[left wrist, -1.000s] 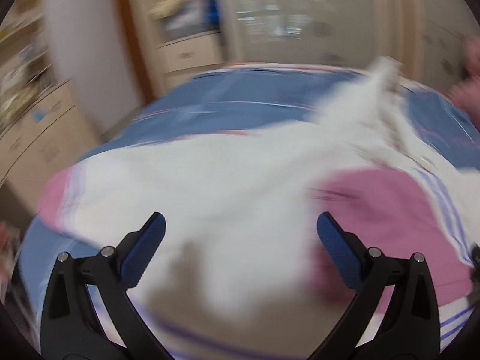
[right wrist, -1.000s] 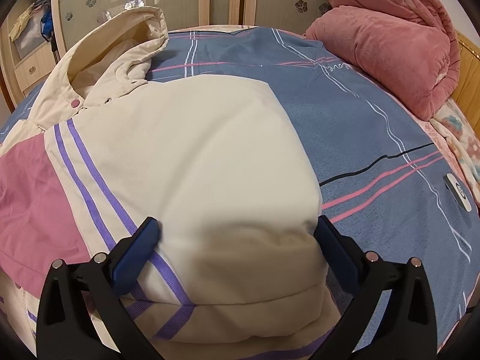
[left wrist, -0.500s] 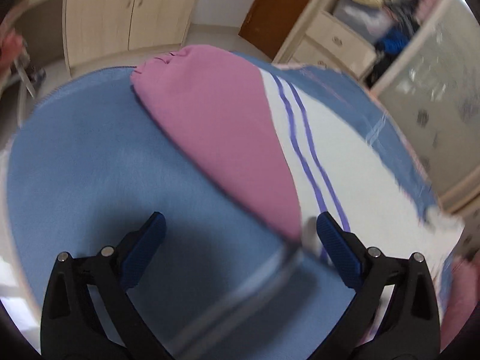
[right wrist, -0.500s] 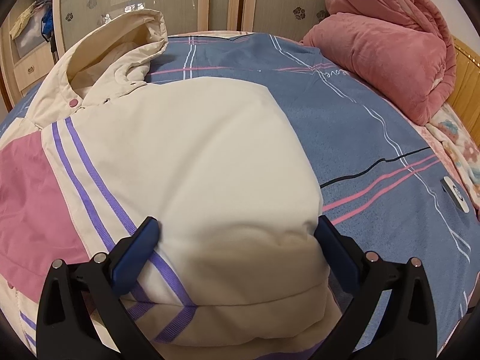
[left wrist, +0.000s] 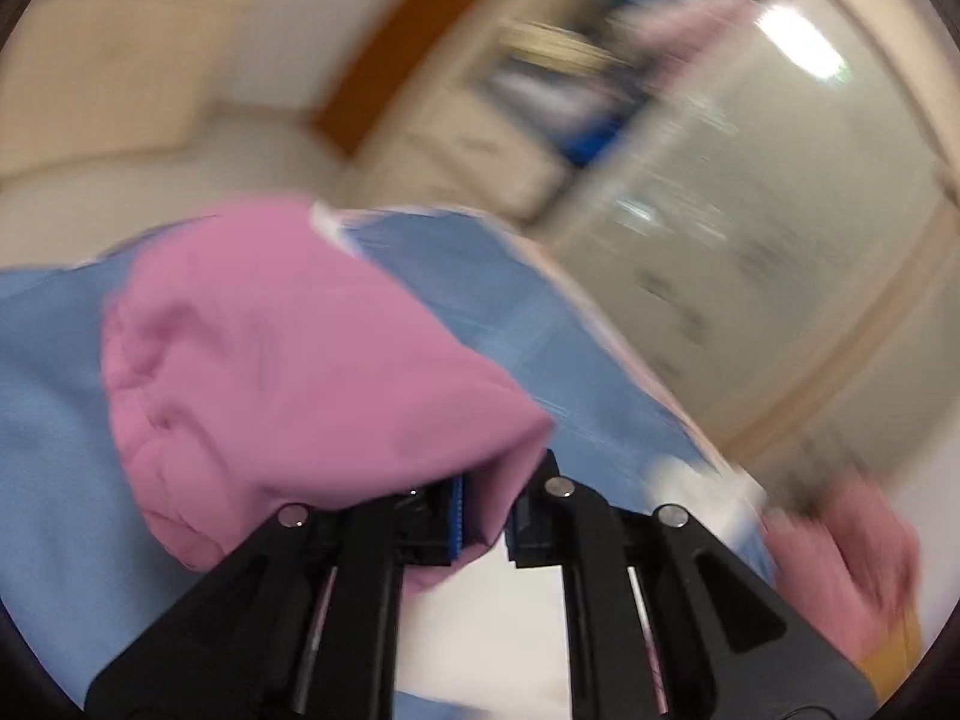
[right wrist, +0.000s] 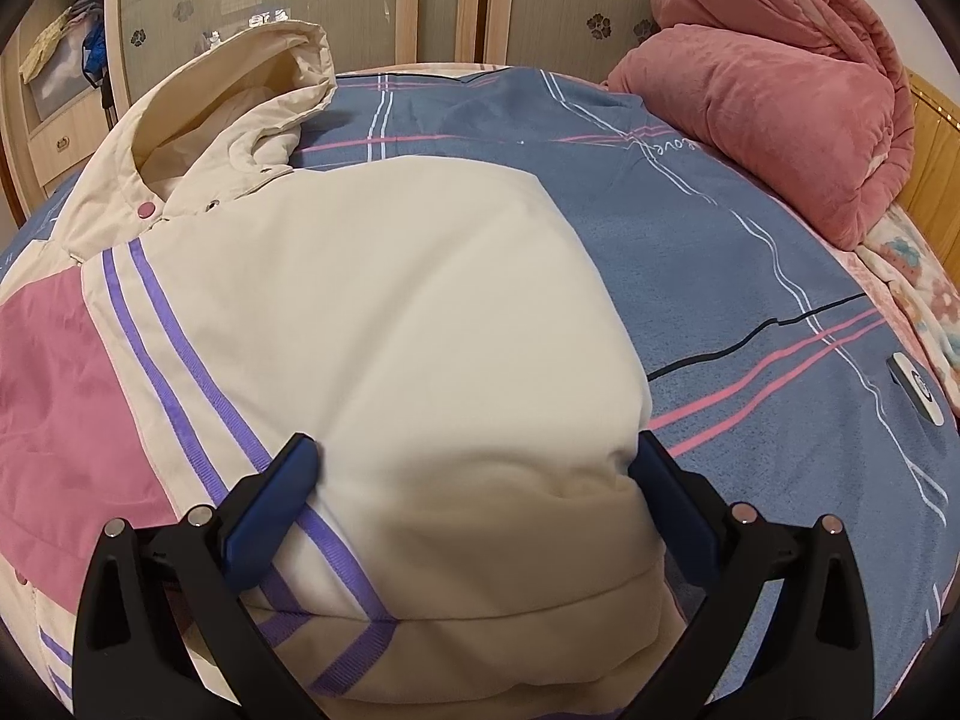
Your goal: Fold large clothes
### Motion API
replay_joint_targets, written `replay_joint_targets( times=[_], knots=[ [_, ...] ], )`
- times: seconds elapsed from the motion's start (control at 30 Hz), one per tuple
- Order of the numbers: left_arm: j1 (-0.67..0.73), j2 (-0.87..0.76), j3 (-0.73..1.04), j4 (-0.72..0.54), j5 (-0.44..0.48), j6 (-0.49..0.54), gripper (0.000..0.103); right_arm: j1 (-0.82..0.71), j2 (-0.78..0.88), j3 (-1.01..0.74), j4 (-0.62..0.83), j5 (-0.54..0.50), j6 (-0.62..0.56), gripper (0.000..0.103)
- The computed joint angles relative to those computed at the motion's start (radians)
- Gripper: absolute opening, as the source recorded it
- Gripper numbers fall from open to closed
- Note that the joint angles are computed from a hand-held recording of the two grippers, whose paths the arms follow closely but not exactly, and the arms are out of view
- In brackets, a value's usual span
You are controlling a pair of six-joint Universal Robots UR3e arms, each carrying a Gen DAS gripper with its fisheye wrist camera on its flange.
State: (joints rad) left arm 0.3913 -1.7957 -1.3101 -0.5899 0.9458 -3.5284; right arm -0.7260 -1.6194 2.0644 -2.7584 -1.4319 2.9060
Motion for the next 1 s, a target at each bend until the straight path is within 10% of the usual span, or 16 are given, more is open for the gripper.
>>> replay_joint_targets(
  times=[0.17, 0.37, 0.6, 0.77, 1.0],
  knots=[
    [-0.335, -0.06, 0.258, -0.195, -0.086, 0.197, 0.015, -0.01, -0.002, -0.002, 0.008, 0.02, 0.003, 0.102],
    [-0.674, -0.178, 0.488, -0.343, 0.039, 0.416, 0.078, -0.081, -0.034, -0.002, 0.069, 0.123, 0.002, 0.102],
    [-0.699, -0.171, 0.43, -0.346, 0.257, 0.367, 0.089, -0.213, -0.103, 0.0, 0.174, 0.265, 0.067, 0.102],
    [-0.749, -0.22, 0.393, -0.36, 0.602, 0.31, 0.089, -0.502, -0.273, 0.094, 0.311, 0.666, 0.052, 0.102],
    [-0.673, -0.239, 0.232, -0.32, 0.599, 0.23, 0.089, -0.394, -0.271, -0.008, 0.562, 0.655, -0.175, 0.102]
  ],
)
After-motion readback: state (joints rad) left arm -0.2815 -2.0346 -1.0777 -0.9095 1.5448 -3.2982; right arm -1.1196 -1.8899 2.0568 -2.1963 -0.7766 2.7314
